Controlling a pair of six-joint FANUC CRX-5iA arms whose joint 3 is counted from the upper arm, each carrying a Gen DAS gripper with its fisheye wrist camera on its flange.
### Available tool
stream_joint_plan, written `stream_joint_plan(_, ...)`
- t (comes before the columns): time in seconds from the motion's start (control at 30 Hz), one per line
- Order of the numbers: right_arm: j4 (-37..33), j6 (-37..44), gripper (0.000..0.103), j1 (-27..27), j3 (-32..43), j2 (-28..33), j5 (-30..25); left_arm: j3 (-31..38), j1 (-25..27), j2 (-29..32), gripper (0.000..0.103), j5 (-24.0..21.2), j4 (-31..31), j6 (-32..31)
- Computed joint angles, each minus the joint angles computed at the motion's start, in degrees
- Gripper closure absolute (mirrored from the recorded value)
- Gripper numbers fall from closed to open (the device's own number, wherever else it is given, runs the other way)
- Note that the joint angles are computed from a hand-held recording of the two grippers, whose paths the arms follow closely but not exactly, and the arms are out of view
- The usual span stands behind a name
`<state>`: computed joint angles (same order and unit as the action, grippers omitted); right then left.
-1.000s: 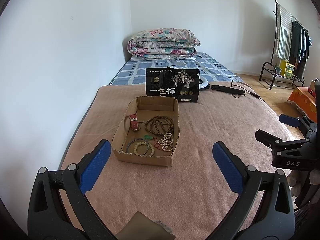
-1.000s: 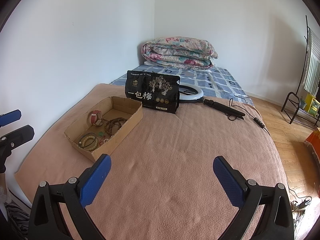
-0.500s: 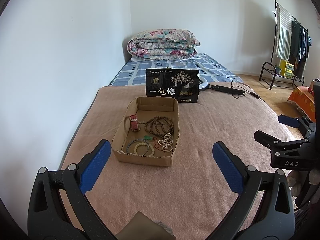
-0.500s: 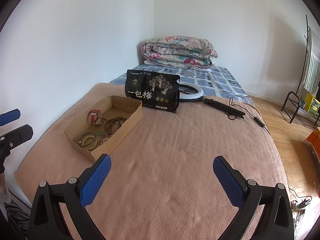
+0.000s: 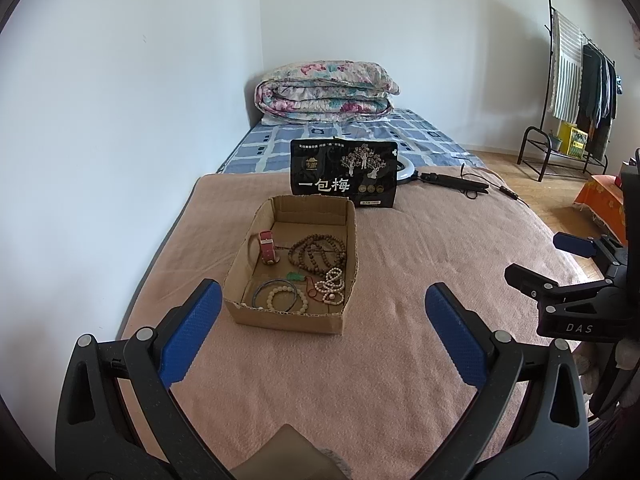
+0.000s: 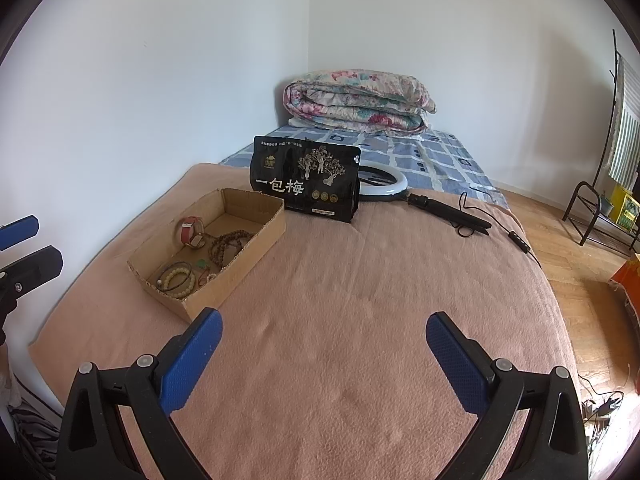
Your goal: Organize jewelry
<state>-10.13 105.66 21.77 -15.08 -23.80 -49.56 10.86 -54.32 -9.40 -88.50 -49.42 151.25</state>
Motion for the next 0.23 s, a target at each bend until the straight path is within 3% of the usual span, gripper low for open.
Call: stream_joint_plan(0.23, 0.18, -0.11, 0.000, 0.06, -0.08, -0.02, 0.06, 0.92, 0.07, 0.17, 0.000, -0.77, -0.95, -0.63)
